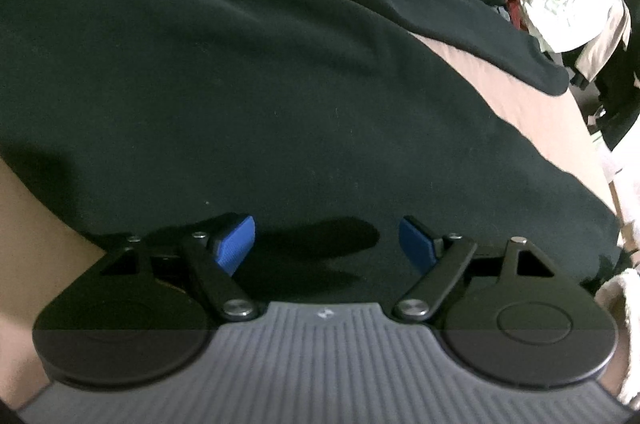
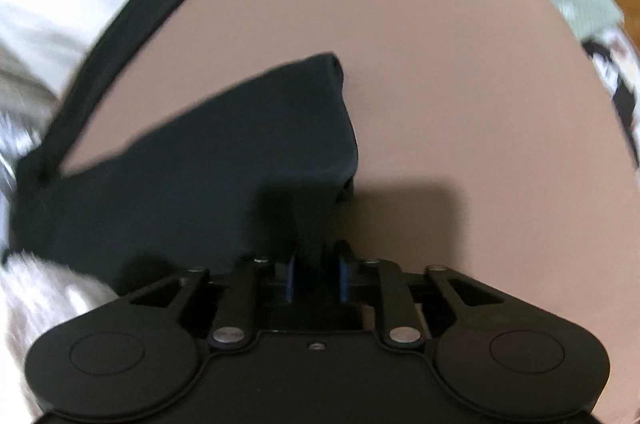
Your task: Fold clothes
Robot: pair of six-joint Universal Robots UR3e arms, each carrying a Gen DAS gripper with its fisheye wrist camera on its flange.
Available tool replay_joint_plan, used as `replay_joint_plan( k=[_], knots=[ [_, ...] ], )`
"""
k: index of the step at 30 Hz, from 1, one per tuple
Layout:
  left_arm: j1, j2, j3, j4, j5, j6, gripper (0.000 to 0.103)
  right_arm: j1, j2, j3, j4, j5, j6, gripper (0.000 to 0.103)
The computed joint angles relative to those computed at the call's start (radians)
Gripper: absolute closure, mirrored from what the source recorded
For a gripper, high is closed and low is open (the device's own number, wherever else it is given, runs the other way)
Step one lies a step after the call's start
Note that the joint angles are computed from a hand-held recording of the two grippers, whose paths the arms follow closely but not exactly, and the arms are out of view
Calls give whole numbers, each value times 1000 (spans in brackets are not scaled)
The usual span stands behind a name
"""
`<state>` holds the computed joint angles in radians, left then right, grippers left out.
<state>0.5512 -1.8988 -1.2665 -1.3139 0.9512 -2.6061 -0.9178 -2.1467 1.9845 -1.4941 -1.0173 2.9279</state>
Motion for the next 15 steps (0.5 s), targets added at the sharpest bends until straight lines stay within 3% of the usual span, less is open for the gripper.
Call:
replay_joint_plan(
  k=[3,7,10,15],
  knots=[
    [9,8,8,16,2,-13,24,60,9,-70,-122,-53,113,64],
    [39,24,-36,227,28,-141,22,273,141,-218,-389,-236,279,54],
    [44,-14,-12,339,110,-234,21,397,279,-331,-509,-235,342,51],
    [48,-57,20,332,220,-305,21,613,665,-630,-616,-85,489,48]
  ],
)
